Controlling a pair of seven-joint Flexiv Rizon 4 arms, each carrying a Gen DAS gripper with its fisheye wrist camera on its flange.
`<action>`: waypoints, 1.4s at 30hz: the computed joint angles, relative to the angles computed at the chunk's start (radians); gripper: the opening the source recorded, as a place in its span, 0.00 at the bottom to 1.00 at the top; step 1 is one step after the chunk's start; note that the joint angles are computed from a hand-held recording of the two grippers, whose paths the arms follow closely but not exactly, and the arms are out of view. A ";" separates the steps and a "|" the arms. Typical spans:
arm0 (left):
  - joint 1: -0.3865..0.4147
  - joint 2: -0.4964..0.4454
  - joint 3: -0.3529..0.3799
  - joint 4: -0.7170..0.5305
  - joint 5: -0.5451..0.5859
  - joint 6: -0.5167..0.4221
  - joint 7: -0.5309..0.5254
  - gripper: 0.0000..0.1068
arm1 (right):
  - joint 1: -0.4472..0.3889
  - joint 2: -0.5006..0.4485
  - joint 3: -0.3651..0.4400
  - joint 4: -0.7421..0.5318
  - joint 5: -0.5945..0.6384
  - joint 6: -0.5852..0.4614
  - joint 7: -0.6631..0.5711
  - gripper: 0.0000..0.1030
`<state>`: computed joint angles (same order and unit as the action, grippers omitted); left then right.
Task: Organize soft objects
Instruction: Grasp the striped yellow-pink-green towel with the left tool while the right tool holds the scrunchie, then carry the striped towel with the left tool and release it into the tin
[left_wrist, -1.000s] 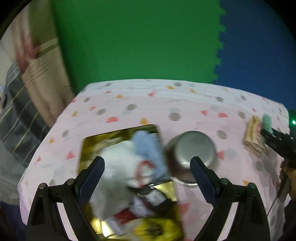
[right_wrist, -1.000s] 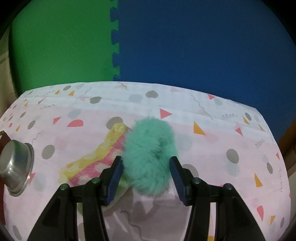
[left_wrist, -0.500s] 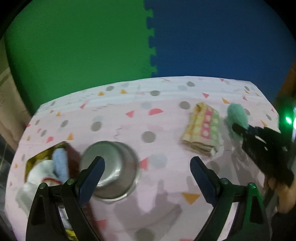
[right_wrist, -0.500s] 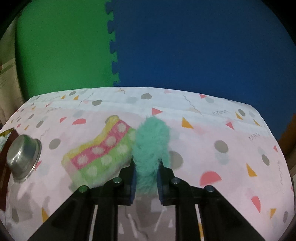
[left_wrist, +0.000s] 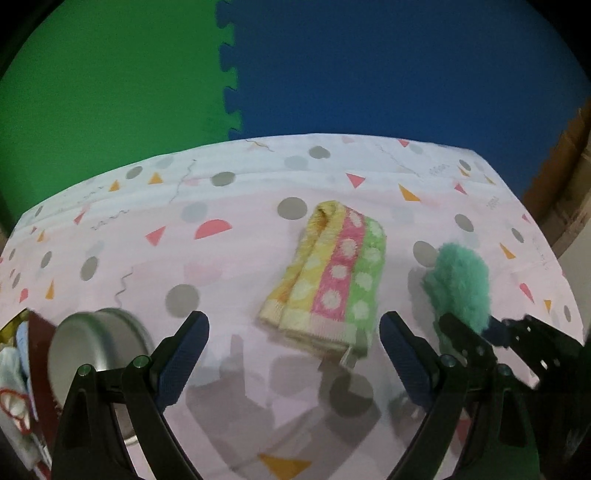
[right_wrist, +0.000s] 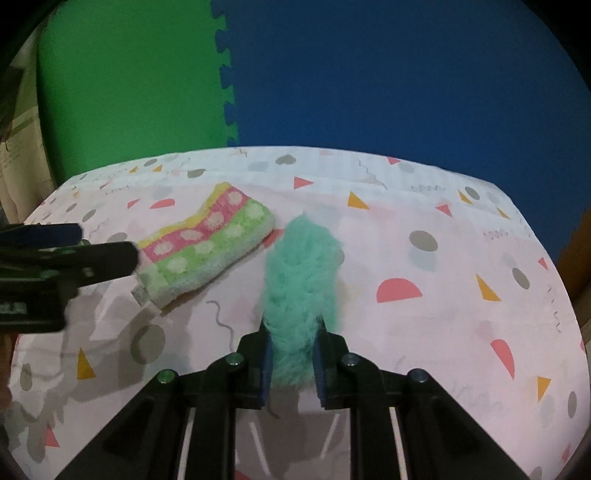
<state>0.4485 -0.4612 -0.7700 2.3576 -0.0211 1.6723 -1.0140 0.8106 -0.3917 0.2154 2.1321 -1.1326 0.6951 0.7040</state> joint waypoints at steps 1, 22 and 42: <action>-0.031 -0.010 0.026 -0.016 -0.002 -0.006 0.000 0.86 | -0.001 -0.001 0.000 0.000 -0.001 0.003 -0.001 0.17; 0.038 -0.152 -0.070 -0.031 0.030 -0.020 0.065 0.27 | -0.030 0.006 -0.008 0.025 -0.004 0.078 0.048 0.18; 0.383 0.018 -0.326 0.139 0.085 -0.046 -0.054 0.21 | -0.021 -0.003 -0.009 0.013 0.032 0.063 0.016 0.19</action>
